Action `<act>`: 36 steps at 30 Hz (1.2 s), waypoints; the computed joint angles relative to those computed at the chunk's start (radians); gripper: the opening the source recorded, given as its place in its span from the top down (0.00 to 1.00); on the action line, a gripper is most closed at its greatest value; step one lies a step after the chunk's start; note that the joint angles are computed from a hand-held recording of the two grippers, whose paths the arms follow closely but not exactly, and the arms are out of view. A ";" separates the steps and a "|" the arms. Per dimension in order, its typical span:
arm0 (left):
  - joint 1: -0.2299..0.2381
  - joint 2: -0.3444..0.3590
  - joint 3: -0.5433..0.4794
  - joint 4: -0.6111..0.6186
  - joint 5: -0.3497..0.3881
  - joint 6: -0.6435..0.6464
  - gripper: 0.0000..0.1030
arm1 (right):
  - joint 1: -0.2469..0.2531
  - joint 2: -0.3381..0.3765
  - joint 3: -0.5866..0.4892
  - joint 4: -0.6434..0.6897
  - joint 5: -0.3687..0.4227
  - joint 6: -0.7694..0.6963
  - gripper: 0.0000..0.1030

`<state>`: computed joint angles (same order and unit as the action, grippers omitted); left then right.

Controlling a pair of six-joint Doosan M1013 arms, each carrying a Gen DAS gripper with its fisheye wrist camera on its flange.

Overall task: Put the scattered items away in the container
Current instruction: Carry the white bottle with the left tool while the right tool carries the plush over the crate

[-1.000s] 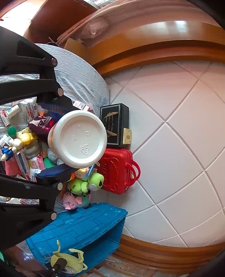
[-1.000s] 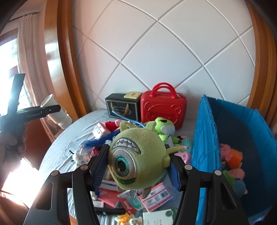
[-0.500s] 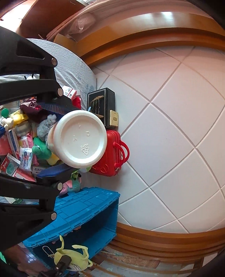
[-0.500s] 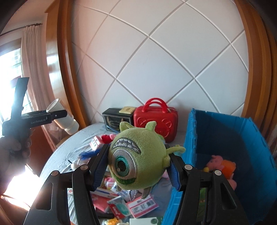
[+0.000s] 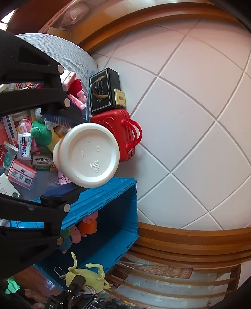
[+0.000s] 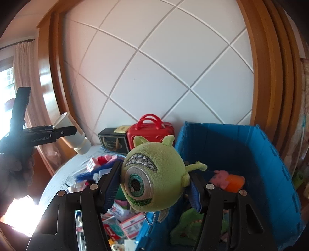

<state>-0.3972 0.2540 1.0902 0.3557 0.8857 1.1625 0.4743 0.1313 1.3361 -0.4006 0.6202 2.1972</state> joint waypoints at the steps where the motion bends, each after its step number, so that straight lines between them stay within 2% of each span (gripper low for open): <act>1: -0.008 0.007 -0.010 -0.005 0.003 0.011 0.50 | -0.006 -0.007 0.010 0.001 -0.003 0.004 0.41; 8: -0.062 0.064 -0.087 -0.049 0.015 0.107 0.50 | -0.034 -0.051 0.067 -0.032 -0.012 0.059 0.41; 17: -0.110 0.146 -0.198 -0.132 0.042 0.231 0.50 | -0.070 -0.100 0.124 -0.083 0.011 0.132 0.41; 23: -0.133 0.193 -0.258 -0.162 0.059 0.285 0.50 | -0.091 -0.116 0.141 -0.102 0.040 0.161 0.41; 36: -0.151 0.307 -0.427 -0.249 0.130 0.385 0.50 | -0.139 -0.127 0.165 -0.126 0.080 0.223 0.41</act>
